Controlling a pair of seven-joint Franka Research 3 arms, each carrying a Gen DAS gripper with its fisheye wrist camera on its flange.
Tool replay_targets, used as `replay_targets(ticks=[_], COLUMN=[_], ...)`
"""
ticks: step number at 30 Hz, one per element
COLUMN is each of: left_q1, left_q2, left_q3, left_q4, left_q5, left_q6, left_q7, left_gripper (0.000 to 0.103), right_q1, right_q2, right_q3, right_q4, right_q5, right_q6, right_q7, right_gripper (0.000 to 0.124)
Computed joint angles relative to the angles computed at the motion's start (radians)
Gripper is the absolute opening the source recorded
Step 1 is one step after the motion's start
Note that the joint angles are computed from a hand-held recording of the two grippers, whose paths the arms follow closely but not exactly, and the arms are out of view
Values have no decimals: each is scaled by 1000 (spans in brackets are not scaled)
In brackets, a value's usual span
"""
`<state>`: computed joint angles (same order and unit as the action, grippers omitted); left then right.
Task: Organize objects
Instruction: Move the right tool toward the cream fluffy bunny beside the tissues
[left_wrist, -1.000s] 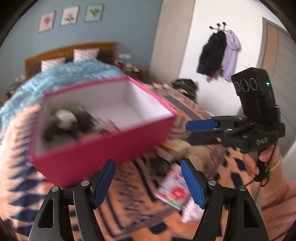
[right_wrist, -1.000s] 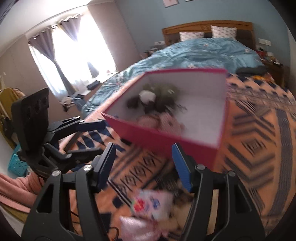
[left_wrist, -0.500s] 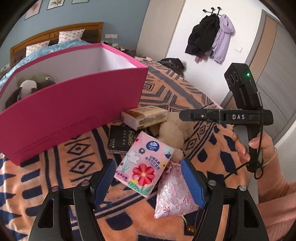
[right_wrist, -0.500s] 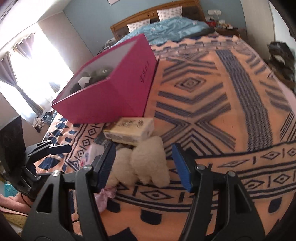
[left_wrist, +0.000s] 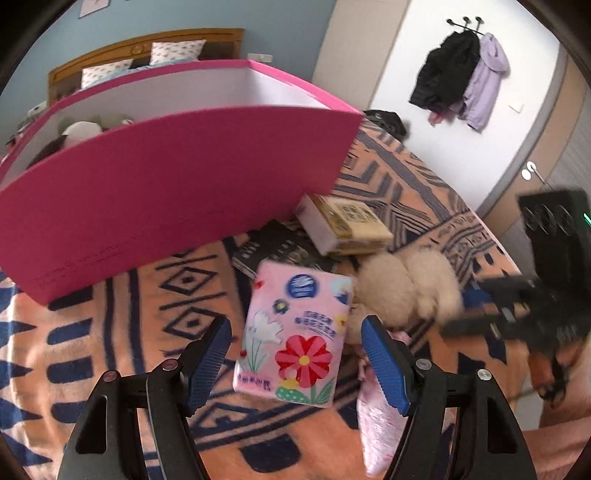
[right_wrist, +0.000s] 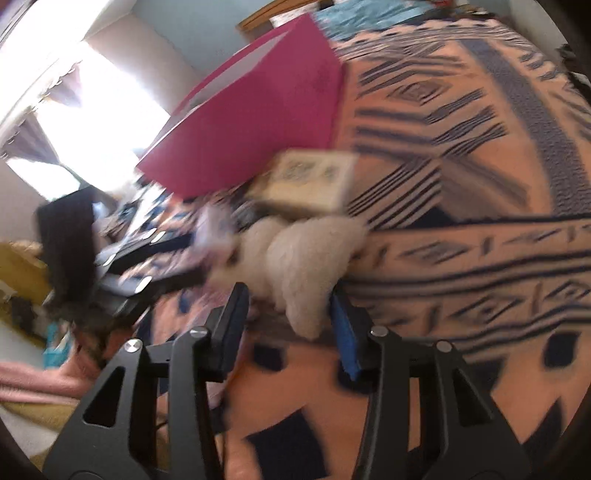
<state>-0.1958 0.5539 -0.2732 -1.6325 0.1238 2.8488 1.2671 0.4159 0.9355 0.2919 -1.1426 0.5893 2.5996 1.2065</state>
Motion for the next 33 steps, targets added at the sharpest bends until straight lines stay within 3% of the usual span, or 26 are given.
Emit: replay_targets(ticks=[3, 8, 11, 14, 18, 21, 24, 27, 31, 33], left_q1=[7, 40, 50, 74, 131, 130, 117, 93, 113, 117], left_q2=[-2, -16, -22, -20, -13, 15, 37, 43, 47, 48], left_q3=[2, -41, -65, -110, -207, -242, -247, -223, -236, -236], left_q4=[-5, -27, -35, -36, -38, -5, 26, 40, 42, 43], left_q5=[-6, -29, -42, -75, -157, -199, -244, -269, -339, -363], left_q6=[16, 37, 36, 35, 26, -13, -61, -77, -87, -93], left_q7=[-10, 30, 69, 133, 273, 358, 410, 431, 467, 479], left_gripper=[74, 74, 74, 74, 74, 74, 73, 73, 73, 73], right_q1=[1, 21, -32, -18, 24, 22, -9, -1, -7, 12], right_q2=[-42, -130, -138, -132, -50, 24, 64, 44, 29, 27], right_q3=[11, -32, 34, 17, -57, -62, -10, -10, 9, -16], right_q4=[-47, -138, -152, -141, -15, 86, 132, 100, 90, 98], right_q5=[-11, -43, 2, 4, -55, -85, -57, -57, -38, -51], right_q6=[-13, 96, 114, 146, 89, 14, -43, -61, -126, -122], right_q7=[-61, -89, -167, -176, -60, -7, -29, -48, -88, -84], right_gripper=[47, 47, 47, 48, 48, 48, 48, 48, 48, 48])
